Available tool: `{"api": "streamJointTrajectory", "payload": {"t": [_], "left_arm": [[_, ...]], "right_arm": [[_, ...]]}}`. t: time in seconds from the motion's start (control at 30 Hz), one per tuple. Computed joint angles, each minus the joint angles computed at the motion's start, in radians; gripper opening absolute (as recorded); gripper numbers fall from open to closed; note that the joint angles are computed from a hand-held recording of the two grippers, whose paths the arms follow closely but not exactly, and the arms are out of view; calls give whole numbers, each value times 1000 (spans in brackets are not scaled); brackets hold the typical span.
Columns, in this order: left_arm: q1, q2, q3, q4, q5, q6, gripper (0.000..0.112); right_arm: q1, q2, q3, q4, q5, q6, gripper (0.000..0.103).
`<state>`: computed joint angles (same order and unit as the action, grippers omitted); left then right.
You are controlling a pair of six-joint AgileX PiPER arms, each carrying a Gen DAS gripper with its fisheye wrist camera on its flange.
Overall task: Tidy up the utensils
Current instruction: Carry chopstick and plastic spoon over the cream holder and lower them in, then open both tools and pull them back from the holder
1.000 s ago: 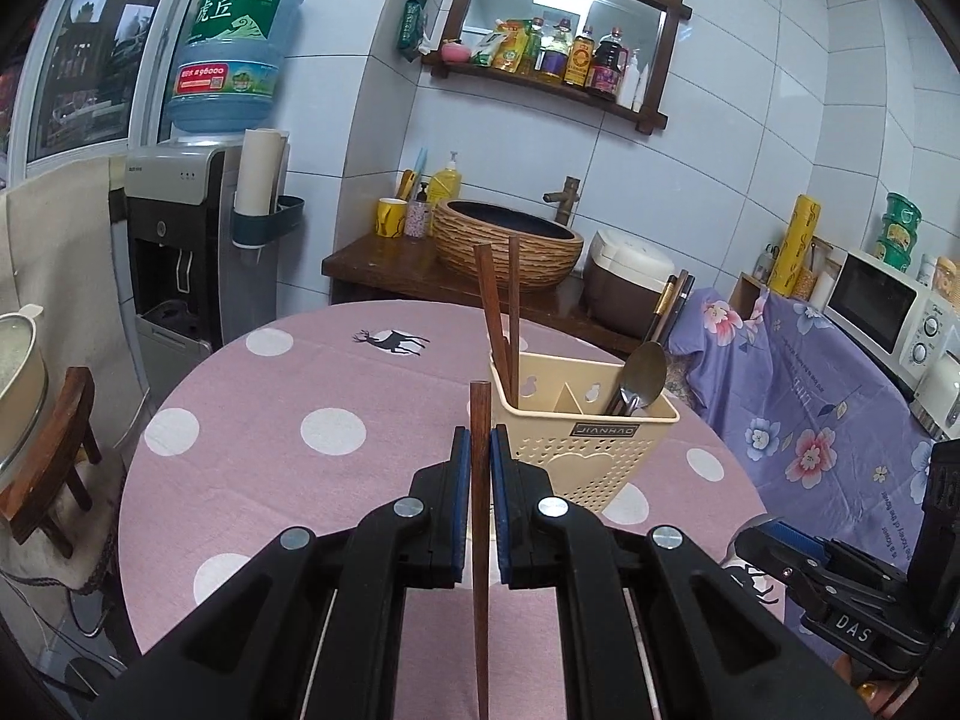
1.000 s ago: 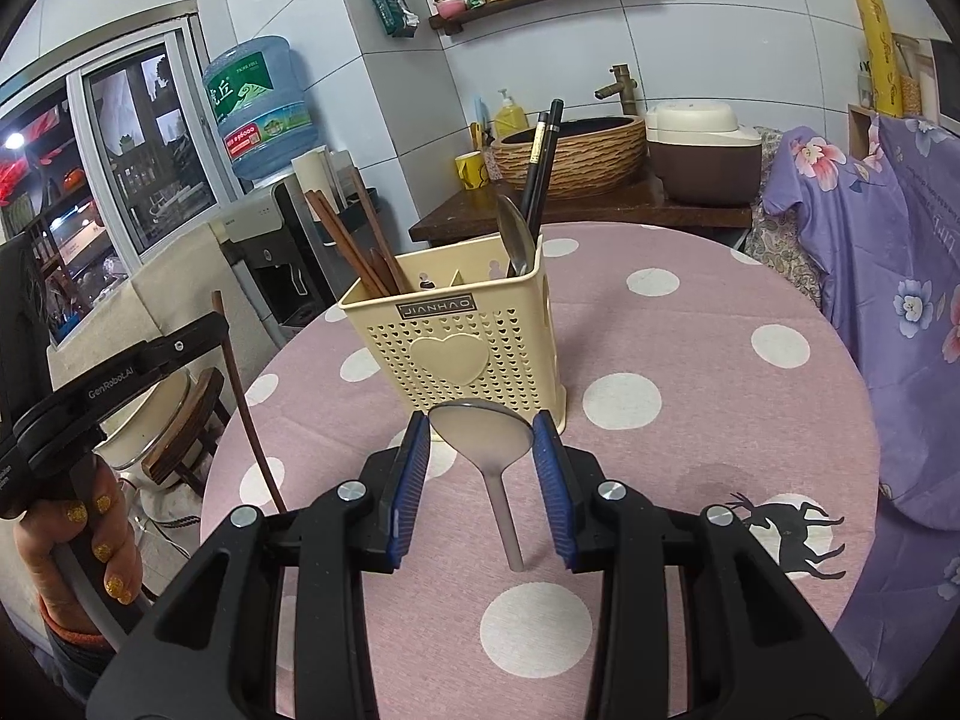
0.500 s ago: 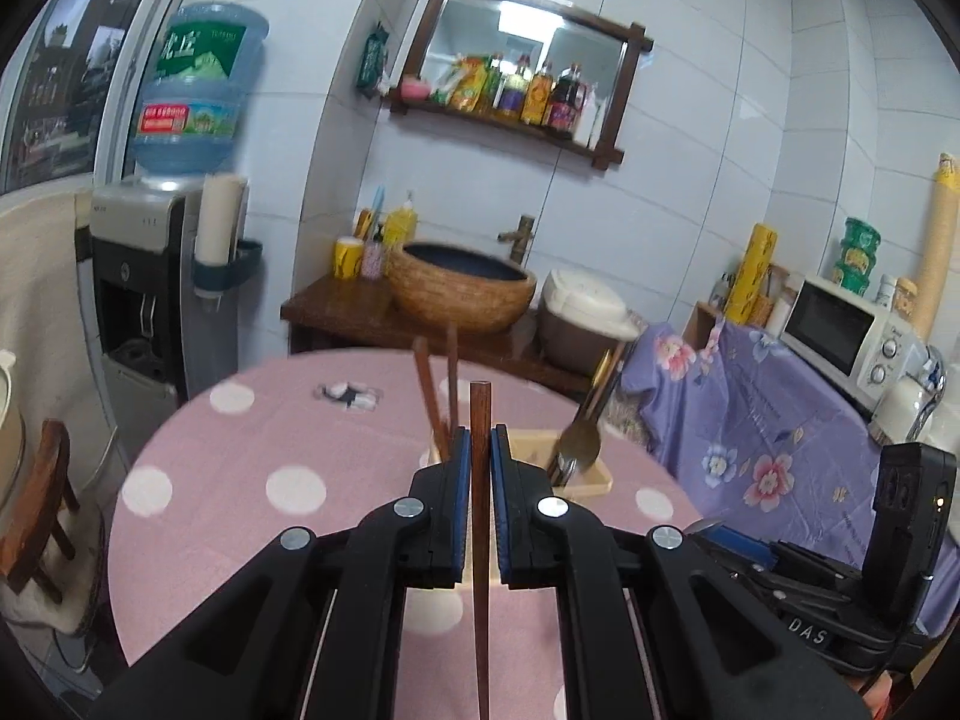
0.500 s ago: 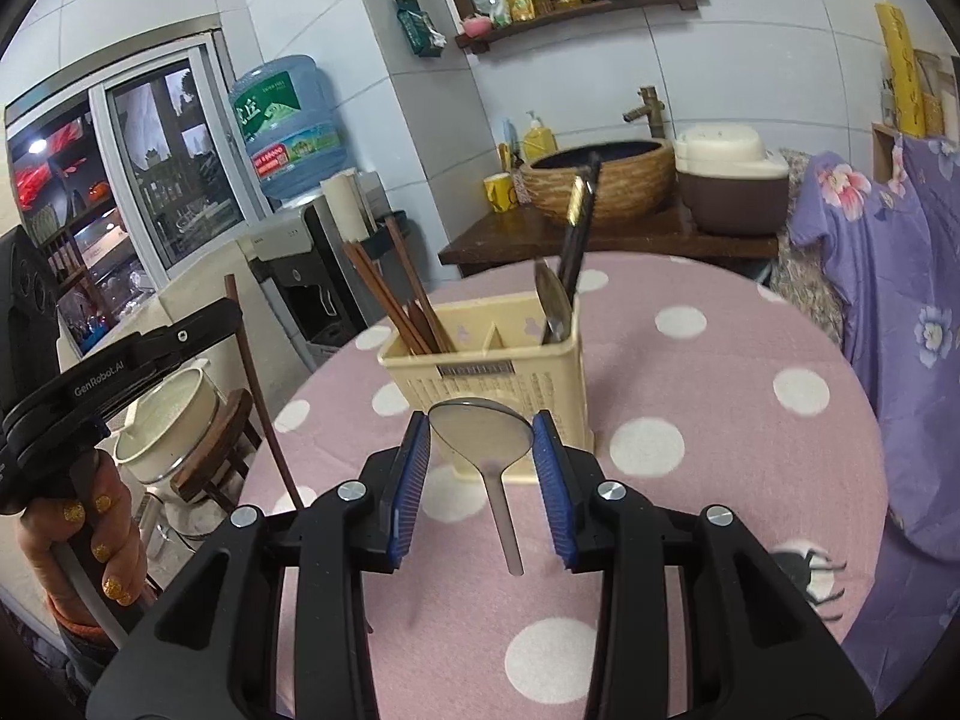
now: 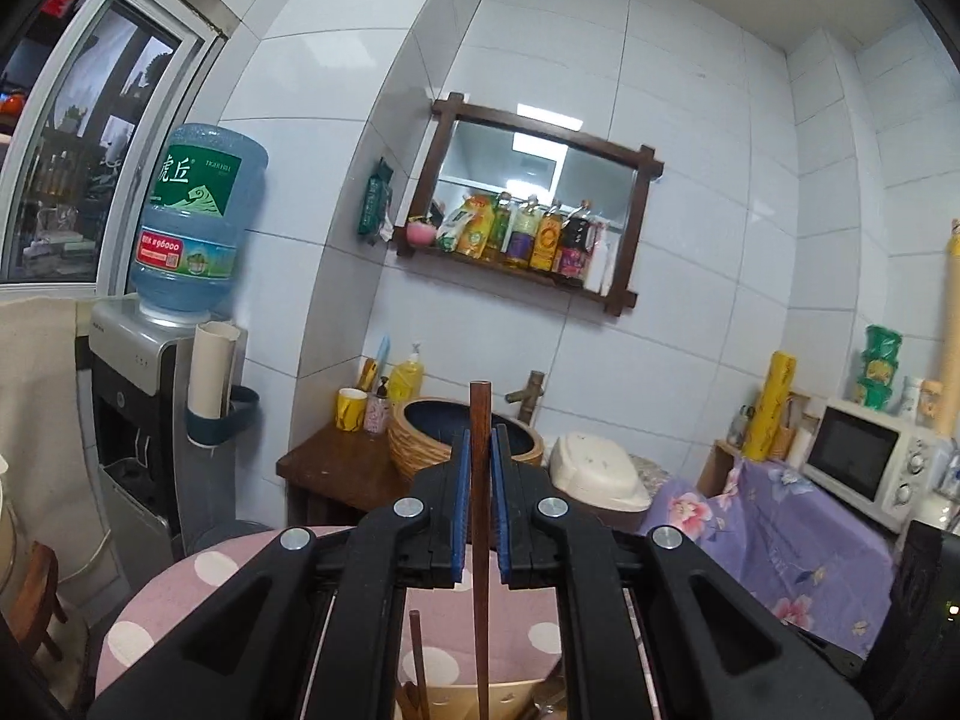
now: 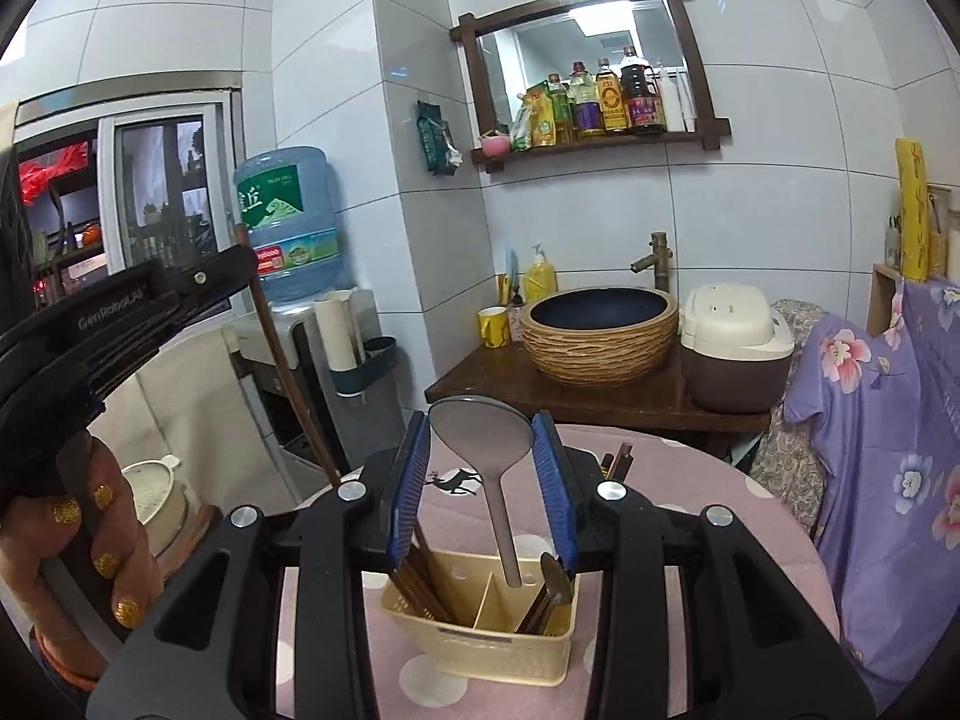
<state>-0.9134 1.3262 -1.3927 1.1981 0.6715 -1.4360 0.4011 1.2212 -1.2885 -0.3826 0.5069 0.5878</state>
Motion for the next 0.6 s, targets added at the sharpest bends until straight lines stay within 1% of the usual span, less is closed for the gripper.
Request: {"api": "streamJointTrajectory", "payload": {"t": [0.1,0.17,0.23,0.33,0.47,0.57,0.6], "left_arm": [[10,32,53,41,-26,-71,8],[3,46,94,86,-17,-122,8],[-7,55,140,142,-4,-185,8],[-3,69,195,166,-21,-232,8],[9,87,241,176,-46,-267,8],[11,99,263,177,-55,-270,8],[7,102,270,191,-51,-284,8]], "right_arm": [[-30,31,53,60,-45,-21,36],[-35,43,102,48,-77,0,36],[-28,46,146,-4,-97,54,36],[-36,60,197,29,-128,41,36],[-15,82,245,-67,-152,145,36],[5,91,271,-174,-155,247,36],[12,92,281,-212,-157,281,29]]}}
